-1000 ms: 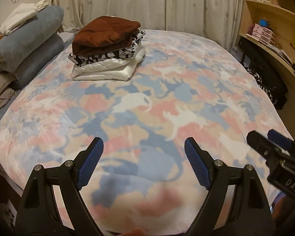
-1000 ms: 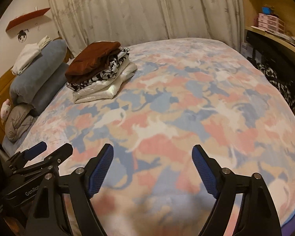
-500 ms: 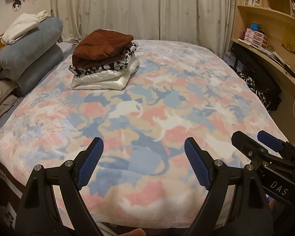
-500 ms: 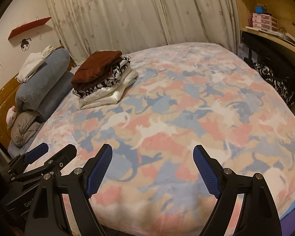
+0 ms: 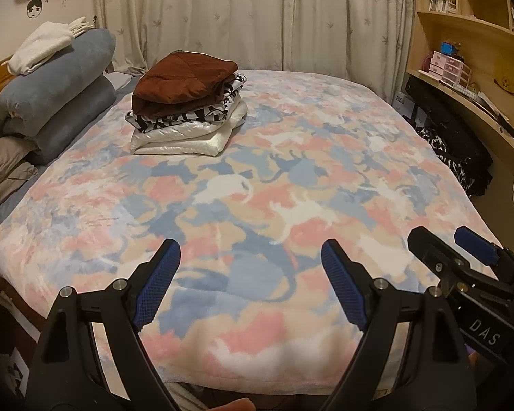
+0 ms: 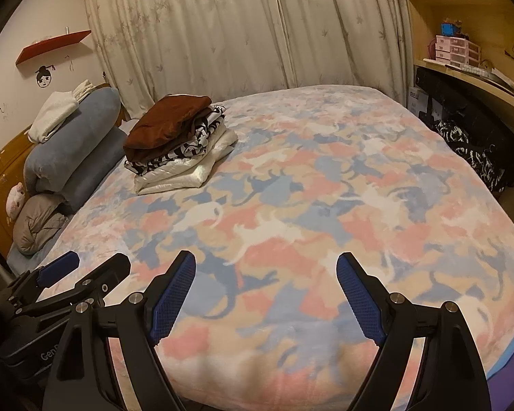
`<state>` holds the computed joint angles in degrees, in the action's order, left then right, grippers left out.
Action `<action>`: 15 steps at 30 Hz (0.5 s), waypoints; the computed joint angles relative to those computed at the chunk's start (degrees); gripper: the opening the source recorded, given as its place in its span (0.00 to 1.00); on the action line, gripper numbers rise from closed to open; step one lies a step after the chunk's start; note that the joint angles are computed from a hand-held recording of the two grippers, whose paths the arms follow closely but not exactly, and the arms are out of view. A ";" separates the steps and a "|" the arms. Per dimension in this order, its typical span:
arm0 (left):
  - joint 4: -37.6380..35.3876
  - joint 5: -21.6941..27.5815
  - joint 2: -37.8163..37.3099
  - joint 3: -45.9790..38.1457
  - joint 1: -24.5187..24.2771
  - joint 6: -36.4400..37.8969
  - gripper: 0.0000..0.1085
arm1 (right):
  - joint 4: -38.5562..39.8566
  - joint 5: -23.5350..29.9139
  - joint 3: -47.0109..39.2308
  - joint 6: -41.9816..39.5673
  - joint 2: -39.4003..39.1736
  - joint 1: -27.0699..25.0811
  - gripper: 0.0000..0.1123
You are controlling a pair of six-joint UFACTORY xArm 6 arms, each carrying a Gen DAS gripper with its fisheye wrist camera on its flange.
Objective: Fold large clothes
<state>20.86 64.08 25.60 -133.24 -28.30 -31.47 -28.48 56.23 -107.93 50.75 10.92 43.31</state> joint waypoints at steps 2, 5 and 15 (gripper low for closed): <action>0.26 0.11 -0.35 0.46 -0.18 -0.52 0.76 | -0.02 -0.27 0.43 -0.09 -0.25 -0.10 0.76; 0.63 0.41 -0.98 1.11 -0.40 -1.12 0.76 | 0.23 -0.64 0.81 -0.23 -0.46 -0.27 0.76; 1.10 0.57 -1.40 1.77 -0.80 -1.97 0.76 | 0.21 -0.90 1.11 -0.03 -0.62 -0.24 0.76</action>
<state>21.96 64.65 24.20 -131.47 -29.10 -33.44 -28.27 55.33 -106.82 50.72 10.29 43.07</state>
